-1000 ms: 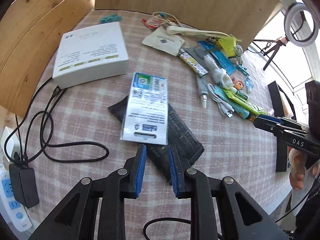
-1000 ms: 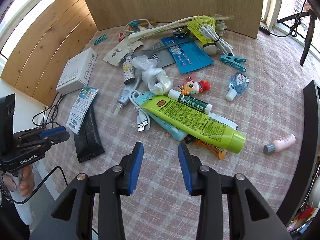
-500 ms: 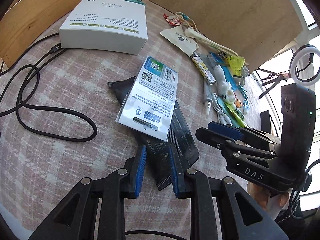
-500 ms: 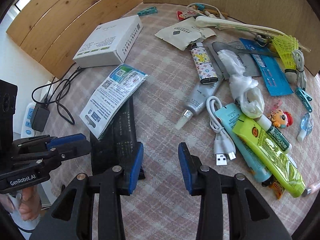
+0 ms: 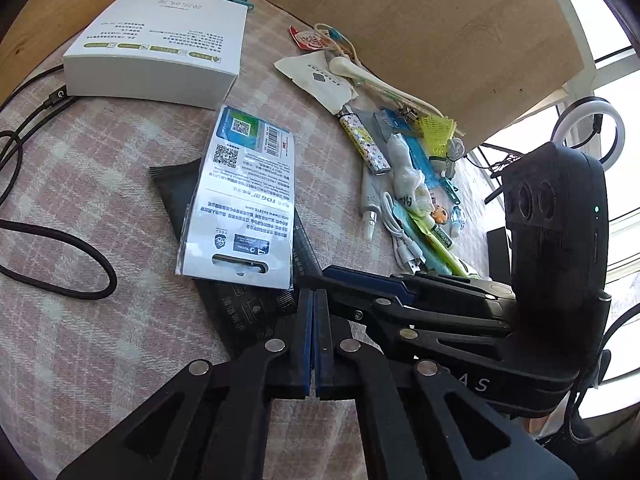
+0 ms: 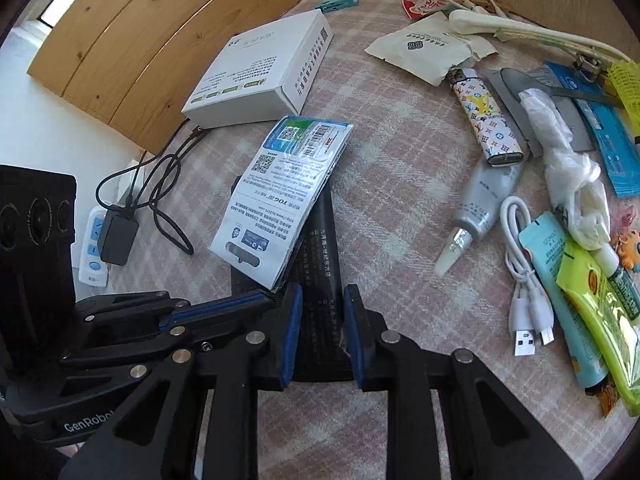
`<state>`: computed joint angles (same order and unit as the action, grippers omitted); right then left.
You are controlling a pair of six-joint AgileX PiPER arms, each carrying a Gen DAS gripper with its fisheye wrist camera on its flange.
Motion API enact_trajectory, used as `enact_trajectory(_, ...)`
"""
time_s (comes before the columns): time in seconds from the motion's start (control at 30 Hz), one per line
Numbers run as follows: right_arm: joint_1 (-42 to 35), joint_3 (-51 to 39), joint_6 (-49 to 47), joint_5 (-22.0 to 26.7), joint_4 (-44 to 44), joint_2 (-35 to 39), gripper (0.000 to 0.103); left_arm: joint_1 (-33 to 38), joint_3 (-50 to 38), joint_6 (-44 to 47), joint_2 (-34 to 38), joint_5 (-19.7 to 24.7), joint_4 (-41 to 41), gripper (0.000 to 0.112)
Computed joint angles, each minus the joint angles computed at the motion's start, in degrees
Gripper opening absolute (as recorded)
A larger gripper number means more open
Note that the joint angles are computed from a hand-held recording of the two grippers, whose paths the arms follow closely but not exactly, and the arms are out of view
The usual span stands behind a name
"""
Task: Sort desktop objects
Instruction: 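Grasp the black pouch and card packet with the left gripper, lift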
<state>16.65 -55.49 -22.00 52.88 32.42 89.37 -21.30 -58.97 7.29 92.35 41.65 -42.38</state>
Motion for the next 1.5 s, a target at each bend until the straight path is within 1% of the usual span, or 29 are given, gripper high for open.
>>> enact_trajectory(0.03,-0.4,0.4,-0.4,0.0,0.0,-0.4,0.022,-0.8,-0.3,-3.0,-0.2,-0.2,3.2,0.0)
enact_trajectory(0.07,-0.2,0.7,-0.1,-0.4,-1.0,-1.1,0.022,-1.0,0.3,-4.3,-0.8,-0.7,4.6,0.0)
enact_trajectory(0.13,0.5,1.1,1.8,-2.4,-4.1,-2.8,0.022,-0.1,2.4,-4.6,-2.5,-1.0,4.9,0.004)
enact_trajectory(0.17,0.3,1.1,1.5,-2.6,-4.4,-3.3,0.023,0.2,3.1,-5.2,-3.4,-0.9,5.7,0.004)
enact_trajectory(0.2,-0.2,1.0,0.7,-2.2,-3.9,-3.5,0.027,0.4,3.7,-6.0,-4.3,-1.0,6.7,0.01)
enact_trajectory(0.23,-0.5,0.8,0.5,-1.9,-3.7,-3.5,0.032,0.4,4.0,-6.4,-5.0,-1.1,7.5,0.023)
enact_trajectory(0.27,-0.5,0.6,0.8,-1.9,-4.0,-3.3,0.034,0.5,4.0,-6.5,-5.4,-1.3,8.0,0.032)
enact_trajectory(0.3,-0.3,0.3,1.1,-2.0,-4.3,-3.0,0.035,0.3,4.0,-6.8,-5.5,-1.6,8.6,0.044)
enact_trajectory(0.33,-0.1,-0.2,1.1,-2.1,-4.4,-2.1,0.035,0.2,3.9,-6.9,-5.4,-1.9,8.7,0.045)
enact_trajectory(0.4,0.6,-0.5,1.1,-2.3,-4.2,-0.7,0.035,0.6,3.7,-4.1,-4.3,-1.4,5.7,0.045)
enact_trajectory(0.47,1.2,0.0,1.0,-3.1,-4.1,-0.7,0.035,-0.5,3.3,-4.4,-3.2,-1.7,6.2,0.045)
enact_trajectory(0.5,1.5,0.0,1.0,-3.3,-4.3,-0.7,0.035,-0.6,3.4,-3.9,-2.6,-1.6,5.5,0.042)
enact_trajectory(0.53,1.5,-0.1,1.0,-3.2,-4.3,-0.6,0.034,-0.7,3.7,-4.5,-2.8,-2.2,5.6,0.042)
enact_trajectory(0.6,0.6,-0.6,0.4,-2.3,-3.6,-0.2,0.034,-1.0,3.5,-9.4,-3.3,-2.1,9.1,0.039)
enact_trajectory(0.63,0.4,-0.8,0.5,-2.2,-3.9,-0.1,0.034,-0.7,3.9,-10.1,-3.7,-2.3,9.3,0.04)
enact_trajectory(0.73,-0.2,-1.3,-0.3,-2.1,-3.5,0.5,0.034,0.5,4.3,-6.0,-3.5,-1.6,6.5,0.043)
enact_trajectory(0.83,0.6,-2.1,-0.5,-1.8,-4.3,1.0,0.034,0.0,2.9,-5.9,-2.6,-1.2,7.2,0.048)
enact_trajectory(0.9,2.0,-2.4,-0.2,-2.3,-5.3,1.2,0.034,-1.0,1.8,-6.7,-1.9,-1.5,8.5,0.047)
enact_trajectory(0.93,2.3,-2.5,-0.2,-2.2,-5.4,1.3,0.03,-1.1,1.7,-6.6,-1.8,-1.7,8.6,0.047)
enact_trajectory(1.03,1.0,-3.2,-1.8,-0.1,-1.9,2.8,0.024,-0.4,1.8,-4.7,-1.7,-1.6,7.0,0.047)
enact_trajectory(1.07,1.0,-3.1,-1.6,-0.1,-1.4,2.8,0.024,-0.3,1.8,-4.8,-1.7,-1.5,7.0,0.046)
enact_trajectory(1.13,0.8,-2.8,-1.5,0.3,-0.5,2.8,0.022,-0.5,1.2,-6.8,-1.8,-1.1,8.5,0.041)
enact_trajectory(1.23,0.0,-1.3,-1.4,1.5,0.2,1.0,0.021,-0.8,0.6,-7.8,-2.6,-0.4,9.1,0.04)
enact_trajectory(1.4,-5.9,-0.4,-3.9,6.8,4.2,-2.7,0.021,-3.3,-2.8,-13.1,-4.4,0.5,13.8,0.04)
enact_trajectory(1.5,-8.7,-0.5,-4.0,8.5,6.0,-4.7,0.021,-5.3,-6.0,-16.5,-4.8,1.4,17.2,0.04)
